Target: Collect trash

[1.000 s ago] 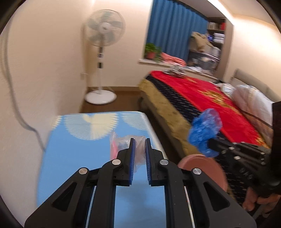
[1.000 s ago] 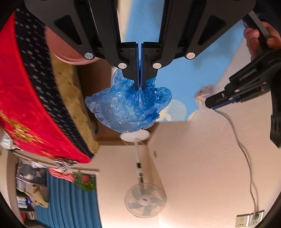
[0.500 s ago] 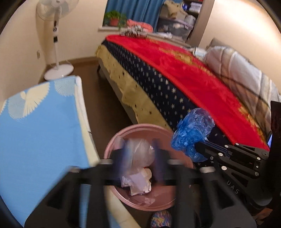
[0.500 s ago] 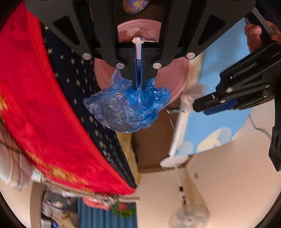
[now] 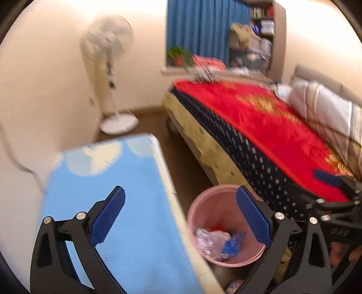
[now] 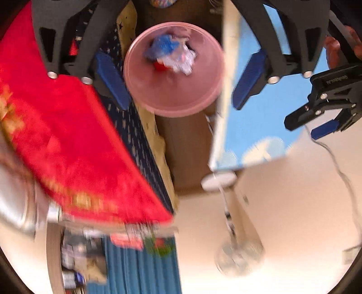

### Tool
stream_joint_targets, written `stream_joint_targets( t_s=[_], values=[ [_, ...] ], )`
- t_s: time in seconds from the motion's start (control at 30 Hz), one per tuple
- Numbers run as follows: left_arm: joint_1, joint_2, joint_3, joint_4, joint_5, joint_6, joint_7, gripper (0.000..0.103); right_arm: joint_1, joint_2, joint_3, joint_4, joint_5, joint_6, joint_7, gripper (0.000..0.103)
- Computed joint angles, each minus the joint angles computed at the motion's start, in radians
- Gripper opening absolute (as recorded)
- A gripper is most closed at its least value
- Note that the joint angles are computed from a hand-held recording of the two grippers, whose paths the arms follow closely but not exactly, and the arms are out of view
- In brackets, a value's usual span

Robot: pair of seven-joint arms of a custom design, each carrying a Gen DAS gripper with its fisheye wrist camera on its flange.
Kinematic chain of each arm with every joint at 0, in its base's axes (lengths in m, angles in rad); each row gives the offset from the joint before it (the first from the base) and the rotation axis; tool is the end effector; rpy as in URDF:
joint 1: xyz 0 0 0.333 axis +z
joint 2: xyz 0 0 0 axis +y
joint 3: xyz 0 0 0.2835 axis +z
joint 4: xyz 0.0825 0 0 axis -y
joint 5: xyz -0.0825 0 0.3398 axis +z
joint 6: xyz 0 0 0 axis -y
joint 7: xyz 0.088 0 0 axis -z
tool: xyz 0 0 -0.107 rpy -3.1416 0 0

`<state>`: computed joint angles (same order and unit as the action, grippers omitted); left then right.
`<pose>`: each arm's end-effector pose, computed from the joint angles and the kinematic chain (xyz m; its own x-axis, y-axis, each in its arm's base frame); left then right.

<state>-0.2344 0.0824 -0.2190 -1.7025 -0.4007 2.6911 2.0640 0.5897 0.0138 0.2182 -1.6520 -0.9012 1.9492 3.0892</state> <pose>0.5406 -0.2431 0.6188 -0.6179 -0.7862 0.0131 -0.4614 0.3490 -0.8157 0.4181 0.3602 0.6124 -0.4183 -0.9028 -0.1003 -0.5242 0.3301 -0.7850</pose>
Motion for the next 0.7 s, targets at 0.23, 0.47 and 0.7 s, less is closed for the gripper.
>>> stream_joint_targets(
  t_s=[0.23, 0.47, 0.7],
  values=[
    [0.079, -0.429, 0.062, -0.354, -0.082, 0.002, 0.048, 0.095, 0.224, 0.136, 0.084, 0.289, -0.141, -0.274, 0.056, 0.098],
    [0.152, -0.792, 0.113, -0.691, -0.105, -0.111, 0.074, 0.095, 0.482, 0.345, 0.083, 0.540, -0.158, -0.488, 0.160, 0.098],
    [0.189, -0.955, 0.132, -0.801, -0.123, -0.190, 0.088, 0.095, 0.668, 0.493, 0.004, 0.766, -0.203, -0.600, 0.085, 0.098]
  ],
)
